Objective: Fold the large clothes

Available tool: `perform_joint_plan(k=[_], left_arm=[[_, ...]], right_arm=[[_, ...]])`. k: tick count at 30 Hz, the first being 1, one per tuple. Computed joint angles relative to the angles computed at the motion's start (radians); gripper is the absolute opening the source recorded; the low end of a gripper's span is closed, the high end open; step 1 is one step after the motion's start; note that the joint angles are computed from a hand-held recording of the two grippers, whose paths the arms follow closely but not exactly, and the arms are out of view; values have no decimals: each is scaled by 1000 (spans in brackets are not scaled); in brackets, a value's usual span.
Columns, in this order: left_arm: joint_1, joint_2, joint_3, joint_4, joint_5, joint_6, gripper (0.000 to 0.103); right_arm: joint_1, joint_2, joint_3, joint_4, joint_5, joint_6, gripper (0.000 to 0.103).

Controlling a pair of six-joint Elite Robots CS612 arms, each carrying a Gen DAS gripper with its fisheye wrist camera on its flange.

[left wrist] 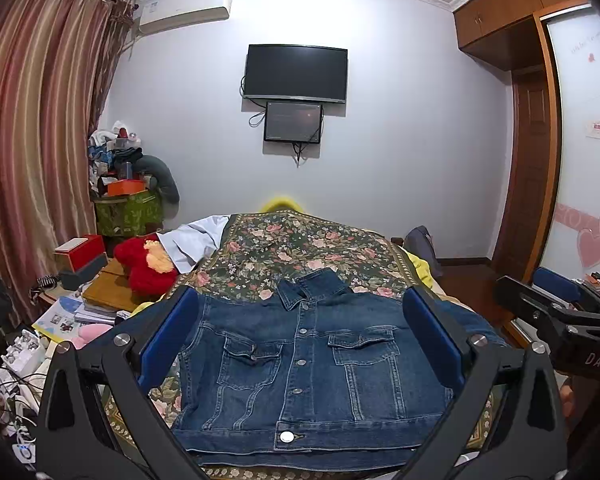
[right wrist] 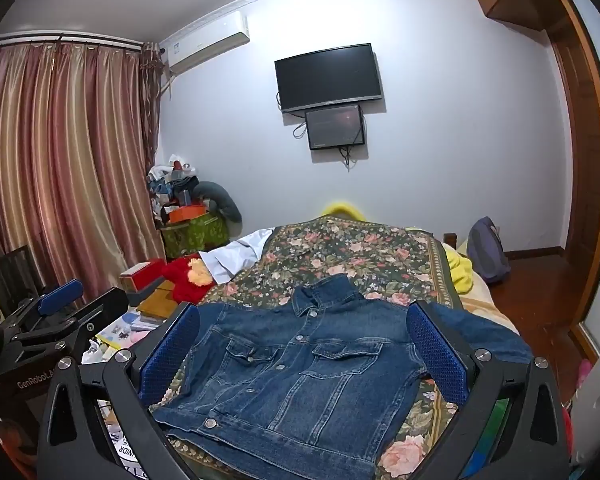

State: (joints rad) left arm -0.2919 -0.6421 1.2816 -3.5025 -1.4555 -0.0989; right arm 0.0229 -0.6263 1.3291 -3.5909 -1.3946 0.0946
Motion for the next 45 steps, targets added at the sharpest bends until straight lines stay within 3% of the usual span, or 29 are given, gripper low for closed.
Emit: perform_joint_plan(k=[45], left_arm=[[-7, -11, 5, 2, -24, 15, 103]], right_arm=[[-5, 11, -12, 4, 6, 16, 103]])
